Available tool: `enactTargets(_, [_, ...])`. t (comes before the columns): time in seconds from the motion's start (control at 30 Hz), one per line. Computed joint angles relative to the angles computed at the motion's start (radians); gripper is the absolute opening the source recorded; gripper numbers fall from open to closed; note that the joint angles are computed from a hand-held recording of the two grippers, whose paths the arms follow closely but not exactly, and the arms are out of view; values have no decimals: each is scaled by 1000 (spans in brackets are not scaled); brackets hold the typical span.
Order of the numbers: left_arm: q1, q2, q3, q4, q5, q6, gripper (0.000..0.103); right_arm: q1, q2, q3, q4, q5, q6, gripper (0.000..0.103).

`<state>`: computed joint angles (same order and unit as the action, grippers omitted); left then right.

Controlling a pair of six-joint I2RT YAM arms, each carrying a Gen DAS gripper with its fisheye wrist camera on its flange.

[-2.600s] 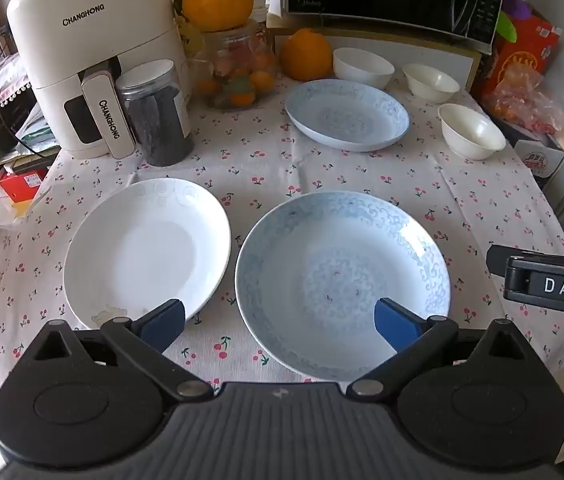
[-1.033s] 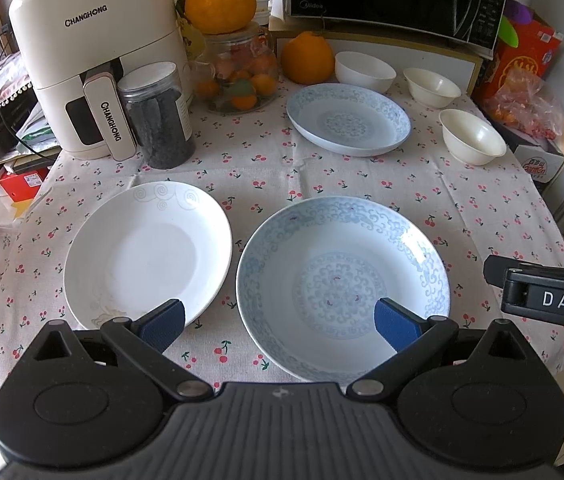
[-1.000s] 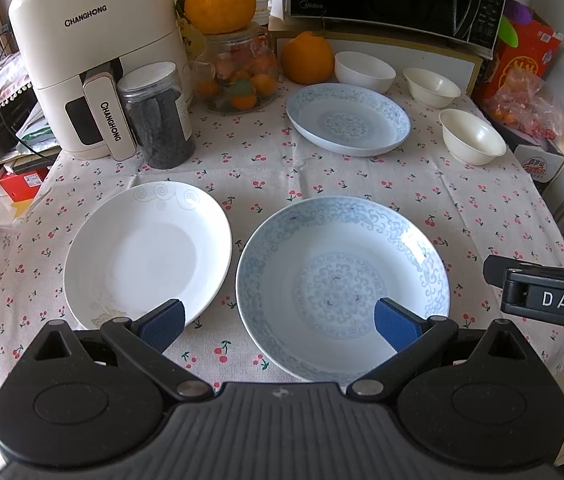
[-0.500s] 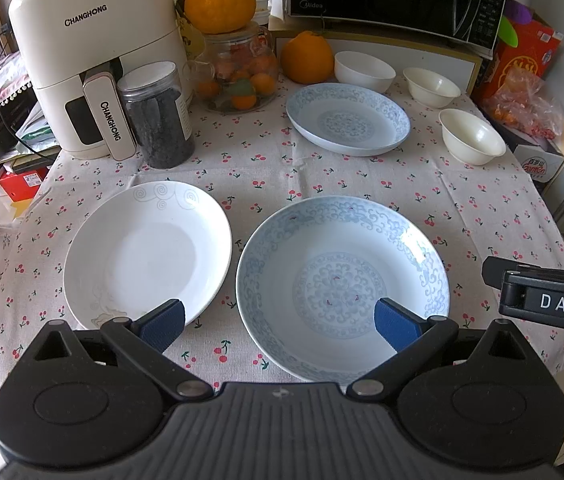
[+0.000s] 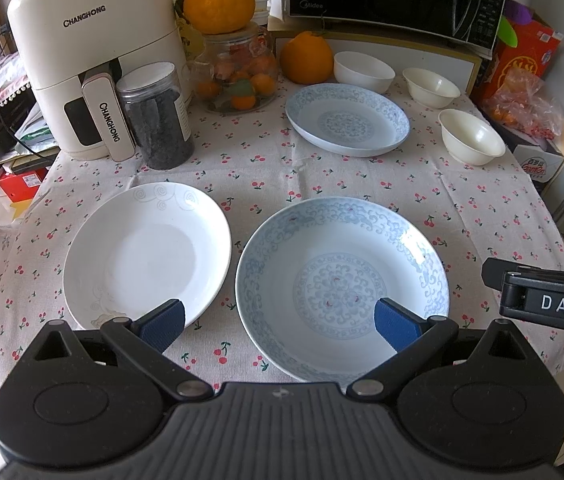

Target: Organize plates and bowls

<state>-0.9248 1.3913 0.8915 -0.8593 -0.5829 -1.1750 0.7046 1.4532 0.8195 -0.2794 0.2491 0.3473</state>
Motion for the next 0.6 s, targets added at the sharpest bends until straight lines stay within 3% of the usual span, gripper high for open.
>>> enactTargets(0.6, [74,2,24,41,7,79,101,-37,1,49,-27,-5,6,103])
